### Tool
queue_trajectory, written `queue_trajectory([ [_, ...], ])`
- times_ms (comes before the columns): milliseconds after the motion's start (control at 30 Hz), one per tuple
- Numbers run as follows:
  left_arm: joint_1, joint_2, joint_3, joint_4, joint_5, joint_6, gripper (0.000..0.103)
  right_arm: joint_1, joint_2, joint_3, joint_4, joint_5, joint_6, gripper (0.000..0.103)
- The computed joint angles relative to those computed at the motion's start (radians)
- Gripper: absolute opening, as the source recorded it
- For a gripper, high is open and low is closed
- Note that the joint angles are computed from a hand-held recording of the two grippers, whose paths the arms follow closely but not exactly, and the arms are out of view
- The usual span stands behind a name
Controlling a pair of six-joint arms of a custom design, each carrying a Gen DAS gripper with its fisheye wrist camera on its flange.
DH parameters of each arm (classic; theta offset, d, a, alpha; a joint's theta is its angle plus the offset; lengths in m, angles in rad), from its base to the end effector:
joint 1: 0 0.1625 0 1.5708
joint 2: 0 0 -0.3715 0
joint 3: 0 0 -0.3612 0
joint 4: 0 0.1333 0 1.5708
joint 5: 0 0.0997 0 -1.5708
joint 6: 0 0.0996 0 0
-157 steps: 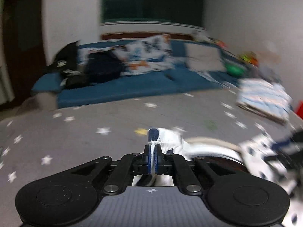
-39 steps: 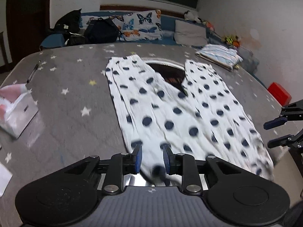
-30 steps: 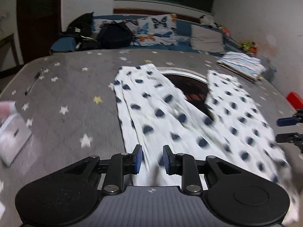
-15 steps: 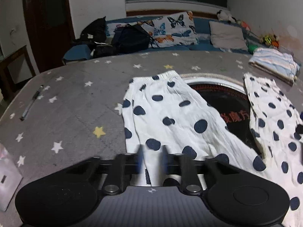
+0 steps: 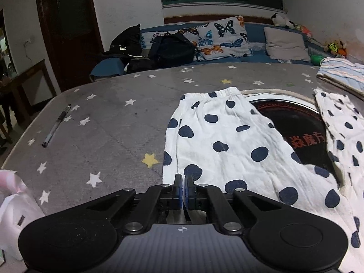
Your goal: Fold clothes
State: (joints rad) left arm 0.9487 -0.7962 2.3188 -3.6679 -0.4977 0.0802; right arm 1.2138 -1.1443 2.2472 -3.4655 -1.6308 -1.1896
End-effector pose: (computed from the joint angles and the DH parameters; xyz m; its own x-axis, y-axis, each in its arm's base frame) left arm -0.0459 -0.4430 0.0815 -0.6249 -0.0548 -0.7788 0.5410 0.6888 -0.4826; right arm -0.0405 -0.4730 0.1794 -0.5703 -0.4664 0.6762 -0.7629 0.6058 -0.2256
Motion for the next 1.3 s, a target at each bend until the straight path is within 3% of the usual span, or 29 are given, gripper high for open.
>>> queue_trajectory([
  [200, -0.015, -0.047, 0.007, 0.065, -0.022, -0.055, 0.008, 0.010, -0.005, -0.001, -0.019, -0.006, 0.004, 0.054],
  [367, -0.029, -0.023, -0.037, 0.032, -0.074, 0.021, 0.008, 0.028, -0.004, -0.015, 0.009, 0.012, 0.005, 0.054],
  [733, 0.061, 0.043, -0.225, 0.147, -0.143, 0.066, 0.008, 0.050, 0.060, -0.097, 0.042, -0.016, 0.032, 0.054],
  [1133, 0.176, 0.128, -0.489, 0.238, -0.268, 0.113, 0.008, 0.081, 0.187, -0.333, 0.149, -0.071, 0.137, 0.054],
  [1300, 0.179, 0.207, -0.557, 0.101, -0.188, 0.279, 0.008, 0.087, 0.234, -0.390, 0.118, -0.084, 0.137, 0.054],
])
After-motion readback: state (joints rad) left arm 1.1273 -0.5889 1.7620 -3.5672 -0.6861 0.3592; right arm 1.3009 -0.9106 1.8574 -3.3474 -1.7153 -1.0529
